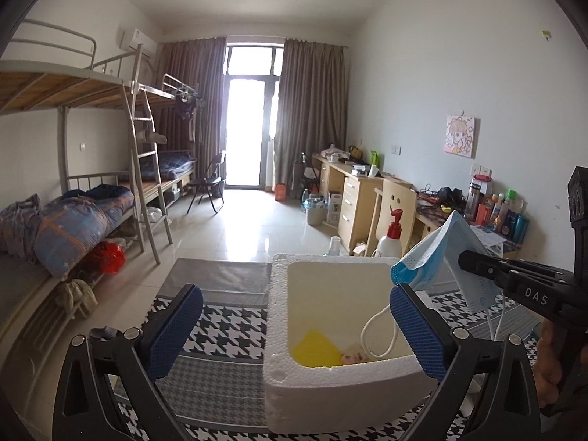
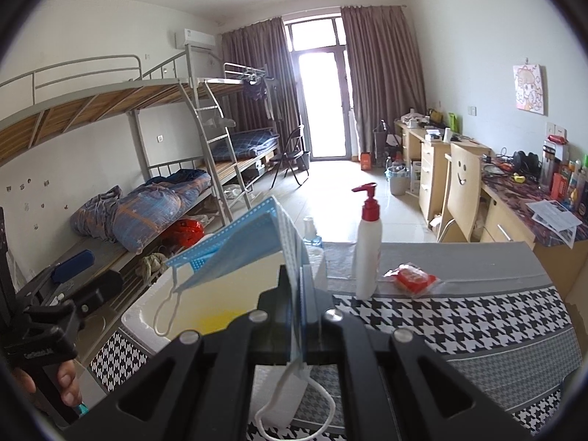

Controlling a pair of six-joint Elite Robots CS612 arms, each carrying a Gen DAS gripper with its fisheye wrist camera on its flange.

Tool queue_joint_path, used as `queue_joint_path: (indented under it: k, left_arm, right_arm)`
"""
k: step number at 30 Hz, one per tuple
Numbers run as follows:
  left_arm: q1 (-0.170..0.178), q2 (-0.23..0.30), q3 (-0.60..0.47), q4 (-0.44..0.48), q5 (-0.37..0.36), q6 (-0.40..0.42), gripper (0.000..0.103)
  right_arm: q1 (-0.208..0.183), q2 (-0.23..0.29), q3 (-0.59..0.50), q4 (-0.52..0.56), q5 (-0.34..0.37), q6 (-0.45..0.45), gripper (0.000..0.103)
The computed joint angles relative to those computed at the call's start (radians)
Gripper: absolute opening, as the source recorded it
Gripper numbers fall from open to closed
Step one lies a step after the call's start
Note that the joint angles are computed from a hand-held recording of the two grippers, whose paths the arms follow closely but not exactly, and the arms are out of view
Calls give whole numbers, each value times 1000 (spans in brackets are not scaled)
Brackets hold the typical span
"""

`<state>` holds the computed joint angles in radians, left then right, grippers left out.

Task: Organize soft objects
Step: 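Lower the blue mask into the foam box and open the right gripper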

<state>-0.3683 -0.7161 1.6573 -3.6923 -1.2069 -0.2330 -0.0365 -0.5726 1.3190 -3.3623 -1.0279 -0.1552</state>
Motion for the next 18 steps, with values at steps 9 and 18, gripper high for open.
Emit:
queue_joint_path:
  k: [9,18]
  left_arm:
    - [8,-5,18,-8,12,-11,102]
    - [18,-5,34,-15,12,-24,102]
  right_arm:
    - [11,3,-15,35,7,-26,6]
    - [26,10,-39,101,7,-53,6]
